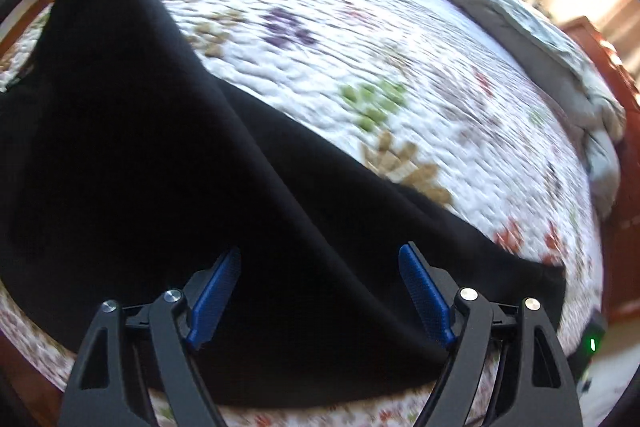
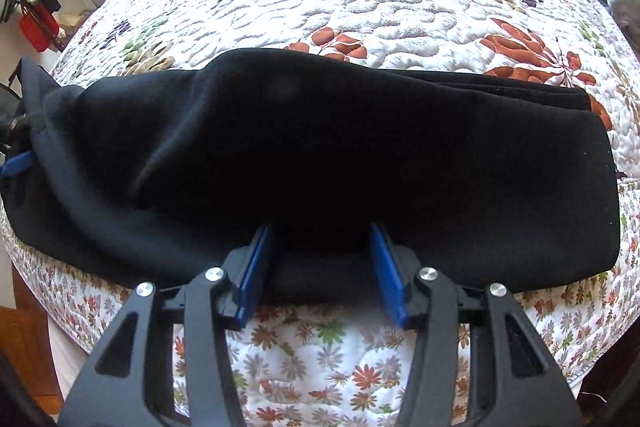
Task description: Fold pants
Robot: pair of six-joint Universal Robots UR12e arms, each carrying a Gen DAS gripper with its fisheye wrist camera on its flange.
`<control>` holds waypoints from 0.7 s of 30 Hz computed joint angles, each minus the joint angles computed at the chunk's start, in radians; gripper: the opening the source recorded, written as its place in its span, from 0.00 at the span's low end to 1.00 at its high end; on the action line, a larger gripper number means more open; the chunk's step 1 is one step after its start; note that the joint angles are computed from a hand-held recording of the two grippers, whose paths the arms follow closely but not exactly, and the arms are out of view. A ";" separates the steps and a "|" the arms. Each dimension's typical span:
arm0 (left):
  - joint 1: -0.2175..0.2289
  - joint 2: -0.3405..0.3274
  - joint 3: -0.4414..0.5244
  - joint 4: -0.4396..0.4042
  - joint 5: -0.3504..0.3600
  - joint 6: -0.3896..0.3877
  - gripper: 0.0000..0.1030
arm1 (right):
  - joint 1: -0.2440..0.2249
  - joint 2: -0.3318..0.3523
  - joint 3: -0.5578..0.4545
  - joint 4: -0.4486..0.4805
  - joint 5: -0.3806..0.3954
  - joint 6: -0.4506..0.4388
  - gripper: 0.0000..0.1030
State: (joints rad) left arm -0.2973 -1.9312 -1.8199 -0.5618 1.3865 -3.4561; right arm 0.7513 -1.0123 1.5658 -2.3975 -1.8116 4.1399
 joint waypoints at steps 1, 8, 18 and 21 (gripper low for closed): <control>0.003 -0.006 0.012 -0.020 0.017 -0.006 0.78 | 0.001 0.000 0.000 0.000 -0.001 -0.001 0.49; 0.062 -0.004 -0.031 -0.001 -0.106 -0.061 0.10 | 0.001 -0.003 0.005 -0.007 -0.004 -0.006 0.49; 0.026 0.116 -0.252 0.259 0.022 -0.067 0.09 | -0.006 -0.008 0.005 0.002 0.022 -0.022 0.49; 0.029 0.119 -0.284 0.284 0.008 -0.079 0.09 | 0.001 0.003 -0.044 0.093 0.000 -0.026 0.49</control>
